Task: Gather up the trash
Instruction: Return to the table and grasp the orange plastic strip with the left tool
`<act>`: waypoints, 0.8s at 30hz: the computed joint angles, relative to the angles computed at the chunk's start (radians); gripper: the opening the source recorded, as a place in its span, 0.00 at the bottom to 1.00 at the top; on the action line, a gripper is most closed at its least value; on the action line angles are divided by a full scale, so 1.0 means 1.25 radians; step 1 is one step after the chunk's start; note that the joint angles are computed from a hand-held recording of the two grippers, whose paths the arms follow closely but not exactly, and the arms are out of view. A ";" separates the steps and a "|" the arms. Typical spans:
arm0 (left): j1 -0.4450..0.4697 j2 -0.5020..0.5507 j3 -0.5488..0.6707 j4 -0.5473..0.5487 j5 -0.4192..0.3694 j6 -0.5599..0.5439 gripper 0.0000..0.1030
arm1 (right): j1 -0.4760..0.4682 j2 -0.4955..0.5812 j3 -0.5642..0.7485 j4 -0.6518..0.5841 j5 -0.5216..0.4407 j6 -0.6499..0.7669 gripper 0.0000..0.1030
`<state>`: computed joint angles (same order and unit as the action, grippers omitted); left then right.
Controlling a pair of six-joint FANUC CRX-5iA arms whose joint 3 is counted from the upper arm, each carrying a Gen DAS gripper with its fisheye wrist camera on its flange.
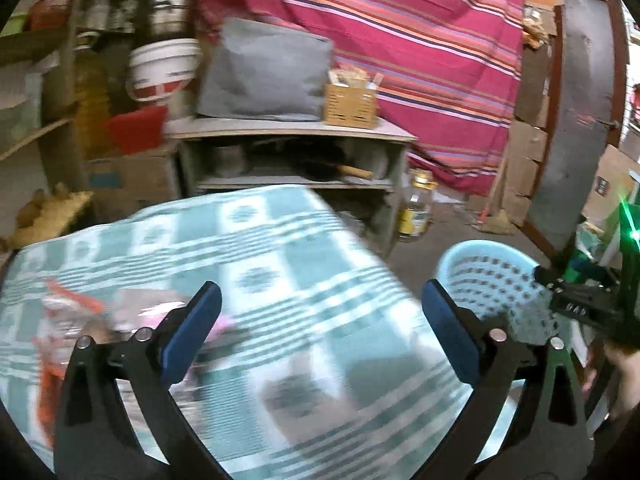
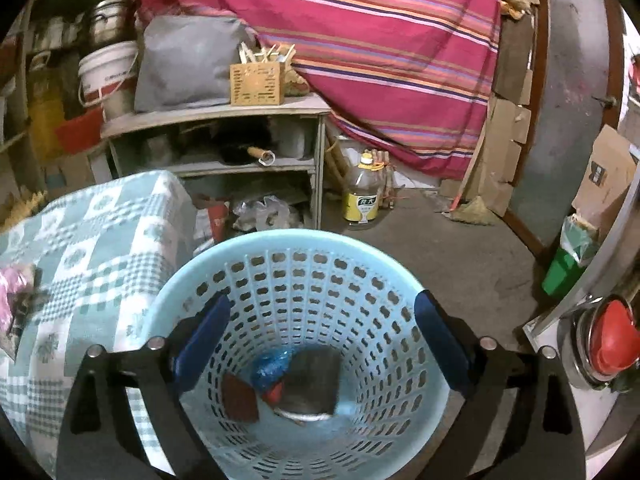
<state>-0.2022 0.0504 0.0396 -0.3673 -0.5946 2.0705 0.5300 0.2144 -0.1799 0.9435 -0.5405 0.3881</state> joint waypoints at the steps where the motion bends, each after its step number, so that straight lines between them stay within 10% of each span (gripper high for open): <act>1: 0.017 -0.028 -0.024 -0.012 -0.006 0.009 0.95 | 0.004 -0.001 0.001 -0.002 -0.001 -0.001 0.89; 9: 0.146 -0.154 -0.135 -0.060 -0.067 0.015 0.95 | 0.071 -0.010 0.014 -0.007 0.021 -0.061 0.90; 24: 0.434 -0.275 -0.384 0.248 0.008 -0.318 0.94 | 0.231 0.084 0.118 -0.012 -0.010 -0.008 0.90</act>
<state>0.3401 -0.2936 -0.4410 -0.0569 -0.5848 1.6727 0.8183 0.3189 -0.0329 0.9280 -0.5532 0.3779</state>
